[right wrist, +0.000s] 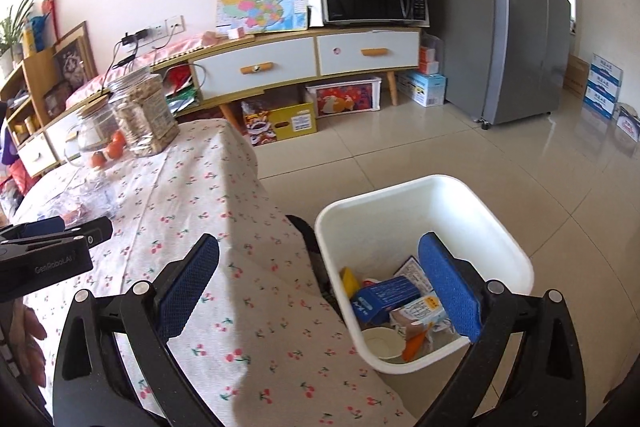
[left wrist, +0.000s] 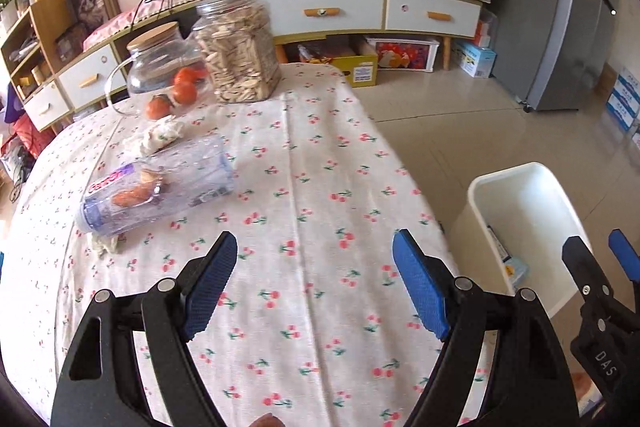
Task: Collect trash
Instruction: 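Move the left tool toward the clear plastic bottle on the table, then close the left tool around the clear plastic bottle's body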
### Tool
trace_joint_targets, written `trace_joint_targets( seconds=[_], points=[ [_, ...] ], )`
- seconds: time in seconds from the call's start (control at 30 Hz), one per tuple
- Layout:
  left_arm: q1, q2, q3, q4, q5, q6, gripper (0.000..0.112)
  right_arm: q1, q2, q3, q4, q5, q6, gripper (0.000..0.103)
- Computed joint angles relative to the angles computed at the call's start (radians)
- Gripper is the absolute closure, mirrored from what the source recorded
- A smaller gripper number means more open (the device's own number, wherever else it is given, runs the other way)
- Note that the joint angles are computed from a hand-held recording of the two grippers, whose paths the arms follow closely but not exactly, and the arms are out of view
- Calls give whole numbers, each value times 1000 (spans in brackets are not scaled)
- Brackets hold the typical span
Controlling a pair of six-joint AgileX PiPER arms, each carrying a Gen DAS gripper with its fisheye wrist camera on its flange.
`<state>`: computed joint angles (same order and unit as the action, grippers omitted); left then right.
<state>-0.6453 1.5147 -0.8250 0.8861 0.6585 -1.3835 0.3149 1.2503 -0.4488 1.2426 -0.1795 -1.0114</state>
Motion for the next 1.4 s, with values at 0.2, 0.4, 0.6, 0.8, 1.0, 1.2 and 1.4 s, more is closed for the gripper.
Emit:
trace_joint_targets(
  seconds=[0.2,0.4,0.6,0.8,1.0,1.2,1.4],
  points=[
    [218,-81,90,-10,-14,156,32,192,47,-42,216,-69,-157,7],
    [413,-134,154,5,-60,310,31,306,92,-58,303,-125,-223,7],
    [574,-135,183,-55,-207,492,31,348,119,-83,362,-153,-283,7],
    [536,-18,48,-198,-186,867,24,347,139,-109,418,-159,-344,7],
    [470,171,-166,-154,-42,1050,24,316,168,-123,448,-150,-374,7],
    [494,305,-280,-379,22,1262,25,300,172,-130,482,-140,-415,7],
    [474,51,-1,-355,-185,1056,47,309,162,-132,490,-141,-415,7]
  ],
)
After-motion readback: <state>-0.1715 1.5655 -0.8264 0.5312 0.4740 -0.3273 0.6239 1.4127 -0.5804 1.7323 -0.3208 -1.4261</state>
